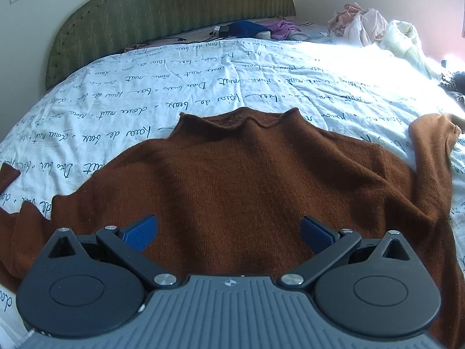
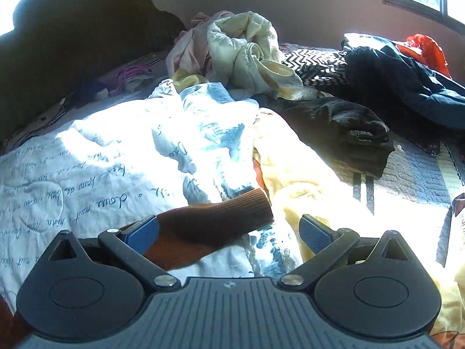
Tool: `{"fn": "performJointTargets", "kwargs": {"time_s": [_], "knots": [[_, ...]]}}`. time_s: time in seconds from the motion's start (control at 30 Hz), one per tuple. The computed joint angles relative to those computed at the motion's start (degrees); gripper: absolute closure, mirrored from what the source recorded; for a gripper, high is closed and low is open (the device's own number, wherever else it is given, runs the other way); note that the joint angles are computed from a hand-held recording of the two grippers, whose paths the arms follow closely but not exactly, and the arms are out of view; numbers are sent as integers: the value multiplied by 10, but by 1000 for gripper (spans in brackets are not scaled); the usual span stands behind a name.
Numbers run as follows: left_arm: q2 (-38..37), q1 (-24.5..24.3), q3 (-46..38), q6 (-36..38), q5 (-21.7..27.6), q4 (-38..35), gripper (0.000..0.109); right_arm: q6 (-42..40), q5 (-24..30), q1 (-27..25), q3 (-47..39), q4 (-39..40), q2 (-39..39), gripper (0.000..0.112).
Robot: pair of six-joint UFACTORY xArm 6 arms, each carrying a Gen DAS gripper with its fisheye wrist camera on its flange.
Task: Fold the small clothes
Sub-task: 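Grasp the sweater sleeve cuff with the right gripper and lift it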
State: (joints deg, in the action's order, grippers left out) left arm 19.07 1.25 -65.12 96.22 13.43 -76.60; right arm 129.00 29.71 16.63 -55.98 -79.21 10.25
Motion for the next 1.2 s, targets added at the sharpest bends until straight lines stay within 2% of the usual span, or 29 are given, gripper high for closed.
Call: {"fn": "performJointTargets", "kwargs": {"time_s": [0.03, 0.13, 0.17, 0.23, 0.27, 0.33, 0.4, 0.43, 0.47, 0.57, 0.63, 0.7, 0.77, 0.87, 1.0, 1.1, 1.2], "knots": [[3, 2, 0, -2, -2, 3, 6, 52, -42, -24, 4, -42, 1, 9], [14, 10, -2, -67, 1, 73, 6, 179, -106, -62, -2, -131, 16, 9], [19, 13, -3, -93, 0, 99, 6, 189, -116, -69, -6, -132, 23, 9], [28, 18, -8, -135, 4, 139, 6, 162, -91, -64, -5, -94, 27, 9], [31, 20, -9, -151, 4, 155, 6, 167, -96, -67, -7, -99, 31, 9], [33, 21, -11, -147, 5, 151, 6, 229, -132, -79, -16, -165, 41, 10], [34, 21, -12, -147, 5, 153, 6, 239, -131, -78, -22, -173, 49, 14], [34, 22, -13, -145, 9, 152, 6, 228, -133, -80, -26, -161, 55, 32], [34, 23, -12, -146, 12, 153, 6, 232, -144, -86, -33, -163, 63, 56], [34, 31, -15, -171, 30, 172, 6, 263, -162, -93, -47, -186, 80, 83], [31, 35, -16, -155, 42, 156, 6, 295, -142, -84, -43, -212, 73, 102], [26, 45, -18, -98, 77, 93, 6, 301, -128, -74, -36, -221, 61, 103], [22, 50, -19, -92, 100, 67, 6, 296, -110, -59, -25, -226, 39, 103], [25, 71, -43, -155, 195, 118, 6, 309, -81, -27, -8, -245, 1, 104], [39, 90, -83, -219, 273, 161, 6, 302, -59, 36, -22, -264, -33, 104], [53, 103, -114, -253, 311, 197, 6, 257, -48, 87, -61, -246, -33, 104], [57, 116, -129, -251, 324, 201, 6, 226, -36, 136, -105, -242, -29, 104]]}}
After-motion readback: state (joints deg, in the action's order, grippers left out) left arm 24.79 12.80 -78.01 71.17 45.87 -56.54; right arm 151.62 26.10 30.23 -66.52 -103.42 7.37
